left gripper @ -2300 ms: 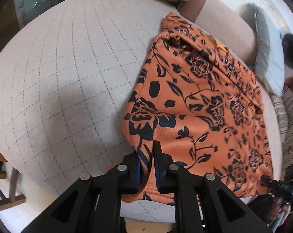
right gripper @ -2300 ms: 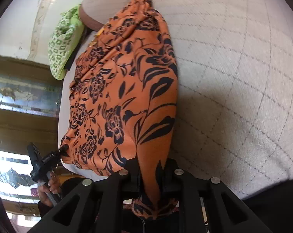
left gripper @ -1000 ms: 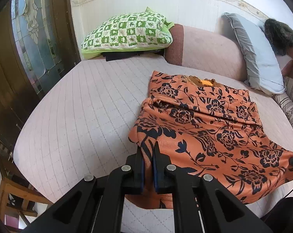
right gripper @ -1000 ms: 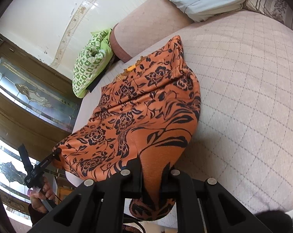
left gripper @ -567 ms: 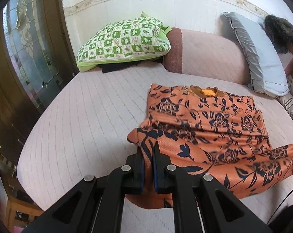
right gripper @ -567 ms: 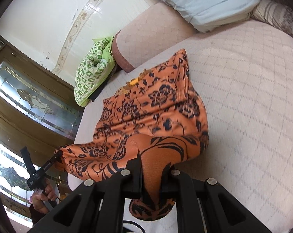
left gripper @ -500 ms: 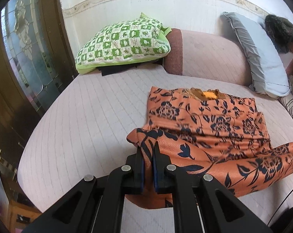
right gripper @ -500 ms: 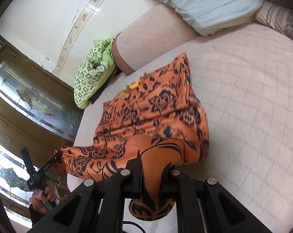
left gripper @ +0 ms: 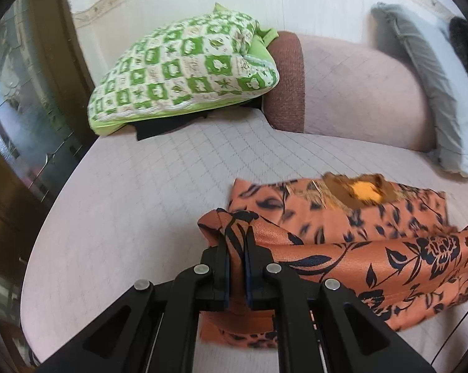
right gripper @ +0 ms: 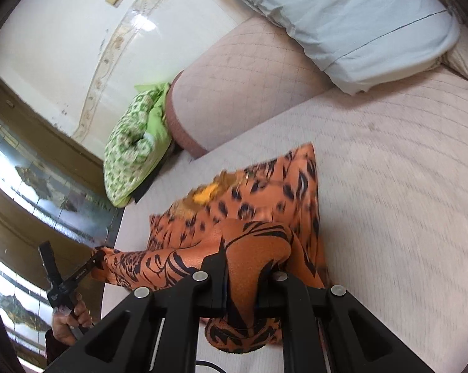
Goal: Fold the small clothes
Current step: 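Carry the hem over the blouse toward the collar with both grippers, then open both grippers to release the hem near the collar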
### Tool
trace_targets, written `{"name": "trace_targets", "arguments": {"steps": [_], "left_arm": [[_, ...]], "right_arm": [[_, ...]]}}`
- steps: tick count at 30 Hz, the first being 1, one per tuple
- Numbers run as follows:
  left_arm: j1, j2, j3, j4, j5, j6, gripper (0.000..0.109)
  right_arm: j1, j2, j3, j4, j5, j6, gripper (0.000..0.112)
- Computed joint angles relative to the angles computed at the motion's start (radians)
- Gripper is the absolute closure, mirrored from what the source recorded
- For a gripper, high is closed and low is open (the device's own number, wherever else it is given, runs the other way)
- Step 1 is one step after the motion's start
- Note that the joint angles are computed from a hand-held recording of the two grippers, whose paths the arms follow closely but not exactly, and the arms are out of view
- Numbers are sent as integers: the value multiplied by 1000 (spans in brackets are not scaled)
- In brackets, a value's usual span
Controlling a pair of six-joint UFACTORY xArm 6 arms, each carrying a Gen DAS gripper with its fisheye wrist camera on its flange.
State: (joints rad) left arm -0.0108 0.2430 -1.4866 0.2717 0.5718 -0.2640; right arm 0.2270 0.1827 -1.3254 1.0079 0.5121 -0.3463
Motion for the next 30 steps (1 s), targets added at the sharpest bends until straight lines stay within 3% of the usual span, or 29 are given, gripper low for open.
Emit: {"name": "trace_targets", "arguments": {"steps": [8, 12, 14, 15, 16, 17, 19, 23, 25, 28, 30], "left_arm": [[-8, 383, -457, 6, 177, -29, 98], [9, 540, -658, -114, 267, 0, 93], [31, 565, -687, -228, 273, 28, 88], [50, 548, -655, -332, 241, 72, 85], [61, 520, -608, -406, 199, 92, 72], [67, 484, -548, -438, 146, 96, 52], [75, 392, -405, -378, 19, 33, 40], [70, 168, -123, -153, -138, -92, 40], [51, 58, 5, 3, -148, -177, 33], [18, -67, 170, 41, -148, -236, 33], [3, -108, 245, 1, -163, -239, 33]], "right_arm": [[-40, 432, -503, -106, 105, 176, 101], [-69, 662, -794, -108, 237, 330, 98], [-80, 724, -865, -85, 259, 365, 98], [-85, 734, -871, -52, 261, 352, 98], [-87, 725, -853, -16, 257, 321, 98], [-88, 706, -824, 13, 248, 284, 98], [-90, 643, -739, 59, 230, 194, 98], [-98, 523, -585, 137, 210, 96, 98], [-91, 457, -511, 141, 185, 49, 97], [-81, 403, -459, 136, 157, 29, 93], [-74, 394, -452, 118, 143, 57, 75]]}}
